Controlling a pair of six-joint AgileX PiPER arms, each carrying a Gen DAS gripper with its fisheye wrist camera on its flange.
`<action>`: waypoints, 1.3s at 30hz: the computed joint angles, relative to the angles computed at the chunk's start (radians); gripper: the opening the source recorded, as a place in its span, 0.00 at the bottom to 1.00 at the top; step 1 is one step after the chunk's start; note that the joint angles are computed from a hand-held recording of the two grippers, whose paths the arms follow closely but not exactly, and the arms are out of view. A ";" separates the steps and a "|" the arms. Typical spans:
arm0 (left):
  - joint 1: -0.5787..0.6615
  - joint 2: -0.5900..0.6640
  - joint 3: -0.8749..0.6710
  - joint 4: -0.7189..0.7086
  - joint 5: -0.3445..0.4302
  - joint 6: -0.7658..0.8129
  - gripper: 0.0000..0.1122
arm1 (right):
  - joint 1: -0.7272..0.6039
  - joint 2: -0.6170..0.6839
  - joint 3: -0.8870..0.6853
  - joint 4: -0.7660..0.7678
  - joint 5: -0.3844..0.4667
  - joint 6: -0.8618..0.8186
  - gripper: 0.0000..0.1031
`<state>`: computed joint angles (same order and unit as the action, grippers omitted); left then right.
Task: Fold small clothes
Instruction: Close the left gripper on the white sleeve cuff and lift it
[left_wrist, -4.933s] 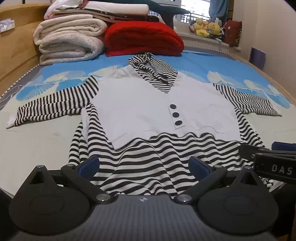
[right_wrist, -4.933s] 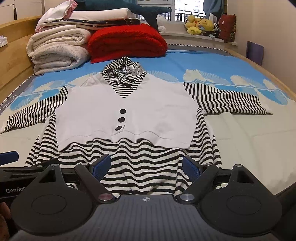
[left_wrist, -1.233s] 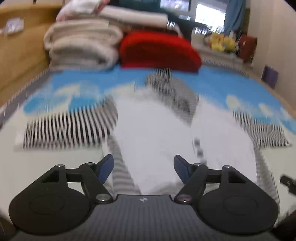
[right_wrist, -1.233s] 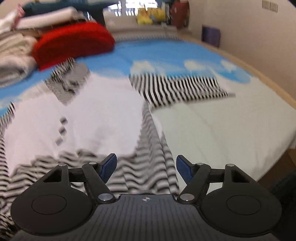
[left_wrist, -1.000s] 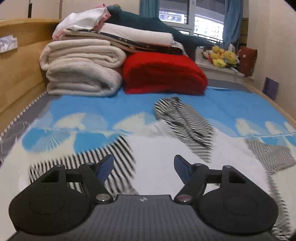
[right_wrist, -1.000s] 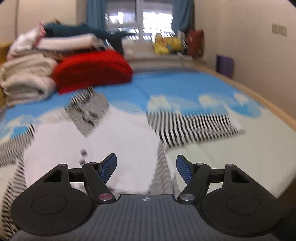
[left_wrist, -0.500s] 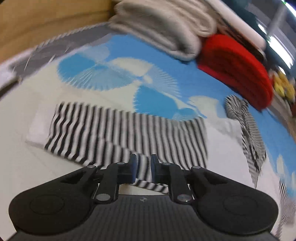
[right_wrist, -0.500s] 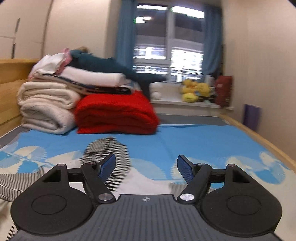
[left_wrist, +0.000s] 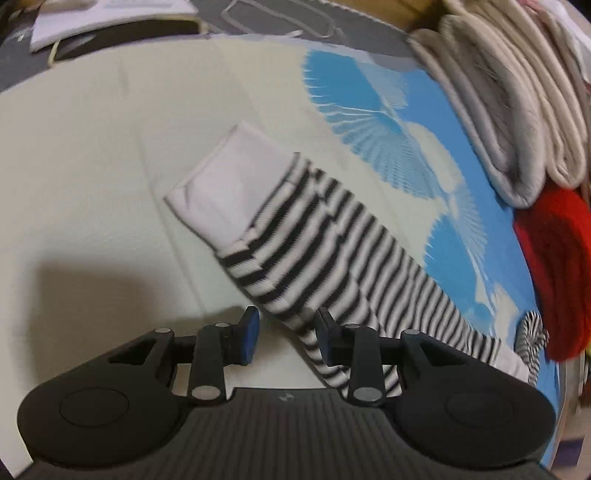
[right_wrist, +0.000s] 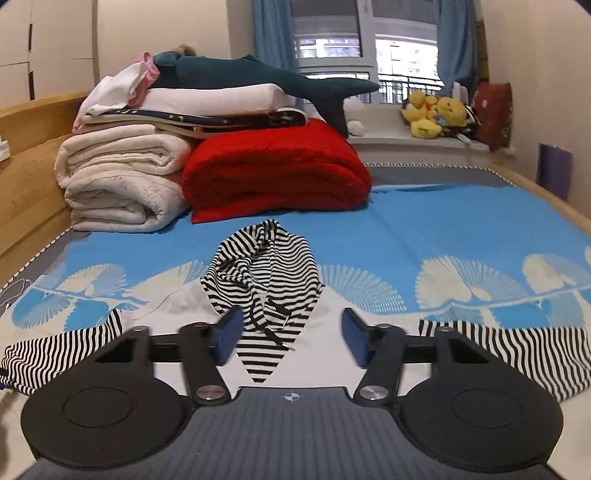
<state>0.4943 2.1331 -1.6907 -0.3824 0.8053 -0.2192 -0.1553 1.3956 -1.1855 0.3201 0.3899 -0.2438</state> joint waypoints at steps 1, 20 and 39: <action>0.005 0.009 -0.005 -0.005 0.002 0.005 0.33 | -0.007 0.011 -0.017 0.013 0.012 -0.006 0.35; -0.468 -0.233 0.035 -0.450 -0.113 0.505 0.06 | -0.061 0.096 -0.033 -0.012 0.099 0.062 0.10; -0.552 0.018 -0.353 0.095 0.153 0.014 0.29 | -0.083 0.440 -0.393 -0.074 0.419 0.416 0.40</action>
